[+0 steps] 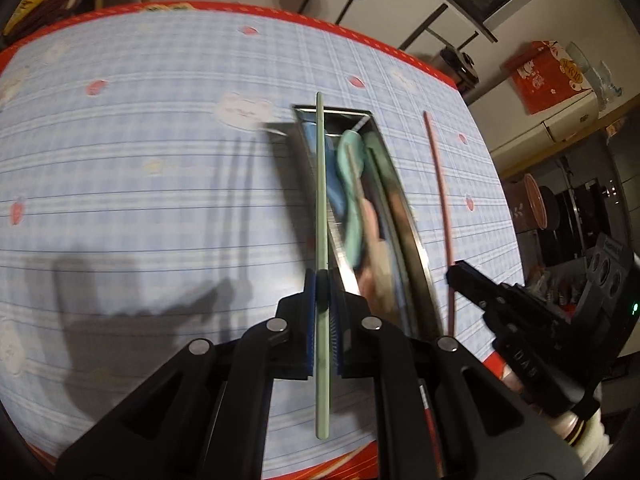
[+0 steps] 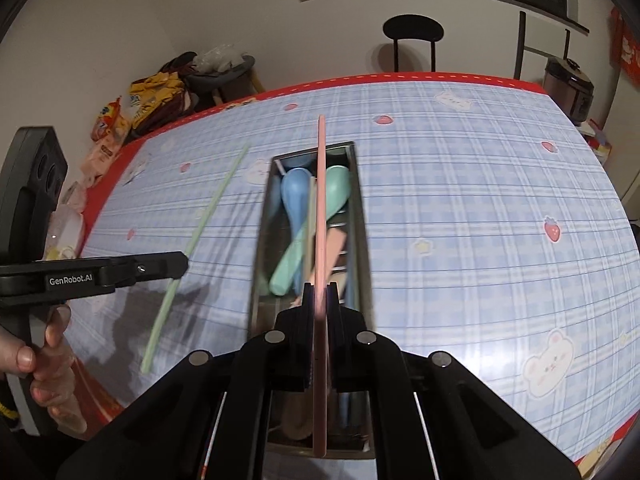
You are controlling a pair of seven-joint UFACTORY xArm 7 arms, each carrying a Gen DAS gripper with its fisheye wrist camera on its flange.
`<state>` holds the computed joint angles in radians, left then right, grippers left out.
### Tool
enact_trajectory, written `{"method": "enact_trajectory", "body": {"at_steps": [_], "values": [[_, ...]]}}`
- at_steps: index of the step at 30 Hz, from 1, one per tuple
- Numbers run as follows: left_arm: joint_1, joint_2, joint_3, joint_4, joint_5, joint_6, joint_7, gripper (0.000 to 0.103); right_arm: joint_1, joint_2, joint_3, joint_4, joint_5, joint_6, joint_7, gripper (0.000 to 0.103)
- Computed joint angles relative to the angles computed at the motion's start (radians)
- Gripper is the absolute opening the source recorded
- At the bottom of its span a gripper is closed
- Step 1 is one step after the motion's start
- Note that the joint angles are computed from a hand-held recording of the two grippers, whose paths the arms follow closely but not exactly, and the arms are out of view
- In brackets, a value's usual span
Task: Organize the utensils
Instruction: 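Carry the green and pink chopsticks with both tools over the steel tray, then open the left tool over the tray while the right tool releases the pink chopstick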
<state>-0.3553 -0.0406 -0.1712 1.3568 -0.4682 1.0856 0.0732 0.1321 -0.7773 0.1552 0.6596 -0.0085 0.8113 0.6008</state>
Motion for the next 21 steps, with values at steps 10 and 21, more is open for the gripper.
{"method": "enact_trajectory", "body": {"at_steps": [10, 21], "values": [[-0.034, 0.116, -0.034, 0.069, -0.047, 0.018, -0.140, 0.010, -0.003, 0.005, -0.018, -0.014, 0.009, 0.006, -0.016, 0.007], [-0.036, 0.123, -0.041, 0.026, -0.123, -0.027, -0.191, 0.011, 0.004, 0.010, -0.033, -0.024, 0.033, 0.011, -0.039, 0.007]]}}
